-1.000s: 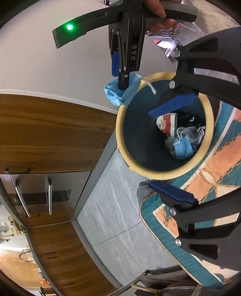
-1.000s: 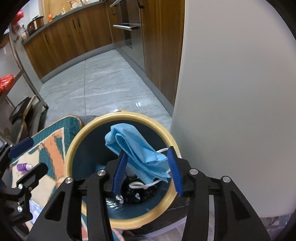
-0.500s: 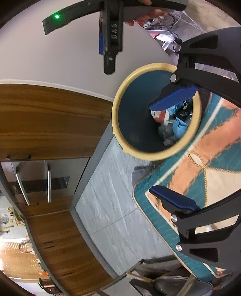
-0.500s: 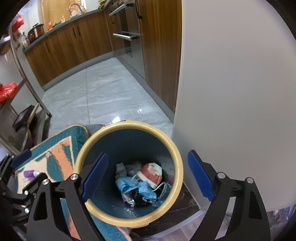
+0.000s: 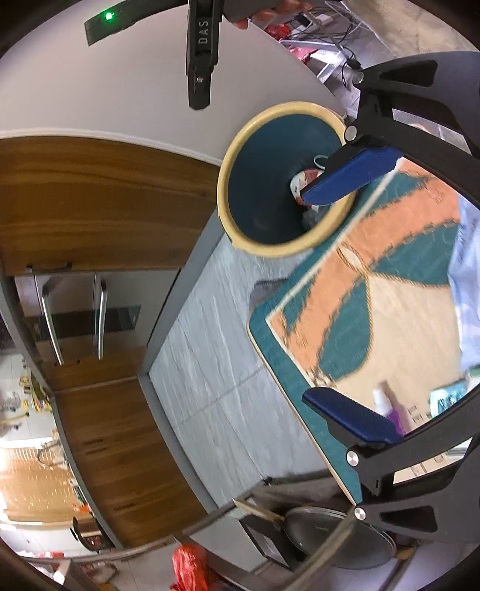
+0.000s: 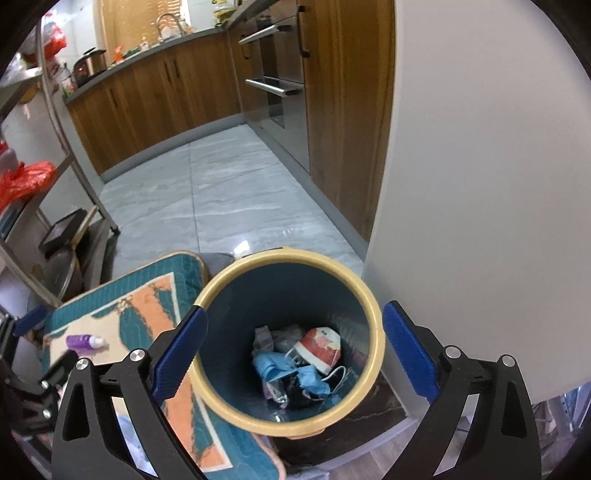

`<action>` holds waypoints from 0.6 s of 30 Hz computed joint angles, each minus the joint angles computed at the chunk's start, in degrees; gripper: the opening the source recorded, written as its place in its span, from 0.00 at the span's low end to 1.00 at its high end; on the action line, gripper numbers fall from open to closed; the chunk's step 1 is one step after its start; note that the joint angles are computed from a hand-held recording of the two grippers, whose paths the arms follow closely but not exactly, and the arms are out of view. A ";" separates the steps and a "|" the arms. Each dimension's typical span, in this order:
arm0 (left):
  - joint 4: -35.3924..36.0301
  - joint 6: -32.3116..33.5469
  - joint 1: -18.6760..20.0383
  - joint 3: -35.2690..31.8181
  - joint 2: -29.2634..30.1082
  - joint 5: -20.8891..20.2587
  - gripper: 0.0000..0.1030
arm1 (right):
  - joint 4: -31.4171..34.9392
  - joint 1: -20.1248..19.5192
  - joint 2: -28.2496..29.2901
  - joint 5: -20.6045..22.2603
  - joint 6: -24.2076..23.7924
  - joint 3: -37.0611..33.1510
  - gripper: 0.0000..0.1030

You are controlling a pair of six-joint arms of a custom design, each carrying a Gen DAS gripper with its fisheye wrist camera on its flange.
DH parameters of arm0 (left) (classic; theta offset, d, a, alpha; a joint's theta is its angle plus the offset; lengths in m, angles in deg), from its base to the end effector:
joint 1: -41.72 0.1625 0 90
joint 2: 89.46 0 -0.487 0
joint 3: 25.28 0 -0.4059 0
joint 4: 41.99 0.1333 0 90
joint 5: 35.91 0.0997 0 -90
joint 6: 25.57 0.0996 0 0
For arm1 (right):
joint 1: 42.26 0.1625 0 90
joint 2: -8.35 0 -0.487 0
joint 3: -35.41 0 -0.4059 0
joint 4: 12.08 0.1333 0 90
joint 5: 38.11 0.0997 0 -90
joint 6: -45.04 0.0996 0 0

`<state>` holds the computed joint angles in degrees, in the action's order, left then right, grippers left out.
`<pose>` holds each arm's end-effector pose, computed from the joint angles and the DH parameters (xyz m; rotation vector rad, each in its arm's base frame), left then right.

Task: Collect trash
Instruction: 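Move both open tools back over the cushion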

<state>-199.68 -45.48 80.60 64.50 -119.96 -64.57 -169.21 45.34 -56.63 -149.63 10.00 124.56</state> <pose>-0.4318 -0.6316 0.0281 0.4978 2.1380 -0.8868 0.0668 -0.7158 0.4377 0.5129 -2.4039 0.7640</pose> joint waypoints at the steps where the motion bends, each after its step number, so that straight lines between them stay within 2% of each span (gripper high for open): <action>1: 0.62 -1.18 -0.19 0.97 -0.75 0.61 0.94 | -0.25 0.14 -0.13 -0.02 -0.17 0.38 0.93; 9: 6.52 -10.25 -1.39 7.72 -6.13 4.32 0.94 | -0.95 1.30 -0.72 -0.02 0.01 2.65 0.93; 18: 17.38 -24.43 -1.89 13.51 -12.46 7.22 0.94 | -0.98 2.85 -0.70 0.25 -0.46 4.45 0.94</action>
